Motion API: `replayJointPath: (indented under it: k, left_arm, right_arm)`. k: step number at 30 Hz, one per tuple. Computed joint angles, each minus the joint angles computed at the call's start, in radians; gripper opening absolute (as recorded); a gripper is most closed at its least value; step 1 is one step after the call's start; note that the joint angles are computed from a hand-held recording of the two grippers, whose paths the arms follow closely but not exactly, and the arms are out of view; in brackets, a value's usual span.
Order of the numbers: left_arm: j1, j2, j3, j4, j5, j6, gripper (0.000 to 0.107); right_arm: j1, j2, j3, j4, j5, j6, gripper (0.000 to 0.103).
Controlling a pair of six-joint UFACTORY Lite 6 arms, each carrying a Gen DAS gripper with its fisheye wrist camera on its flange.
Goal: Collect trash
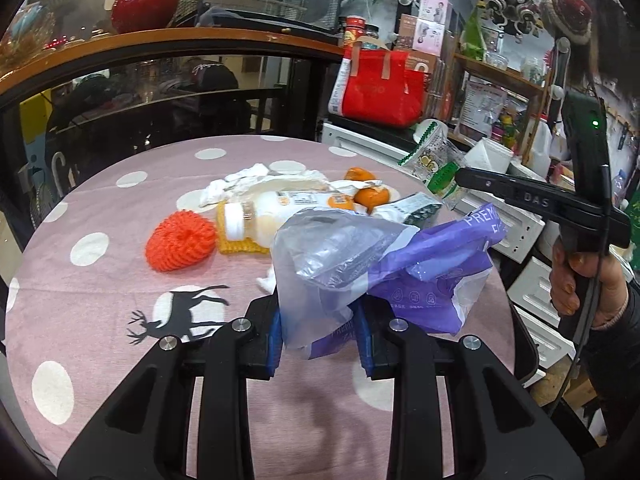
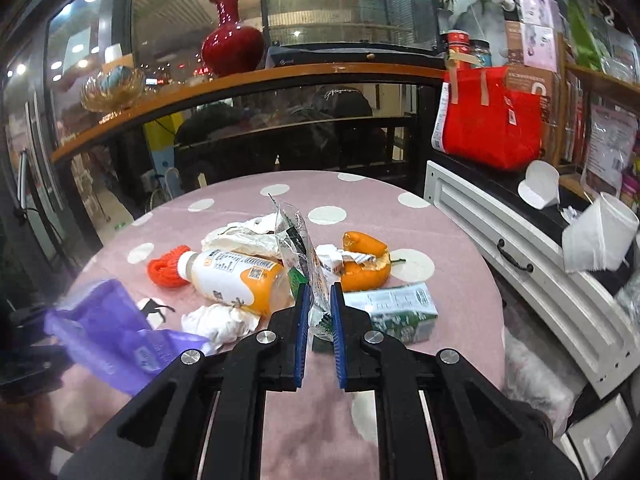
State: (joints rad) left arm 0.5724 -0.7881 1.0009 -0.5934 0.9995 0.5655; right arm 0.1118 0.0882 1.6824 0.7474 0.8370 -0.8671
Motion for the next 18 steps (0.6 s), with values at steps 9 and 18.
replayJointPath:
  k: [9,18]
  left_arm:
    - [-0.65,0.027,0.022,0.512,-0.184,-0.641,0.03]
    - [-1.156,0.186,0.087,0.936,-0.224,-1.161,0.03]
  right_arm:
    - [-0.32,-0.205,-0.243,0.149,0.128,-0.194,0.012]
    - [-0.697,-0.248,-0.418,0.202,0.244,-0.352,0.012]
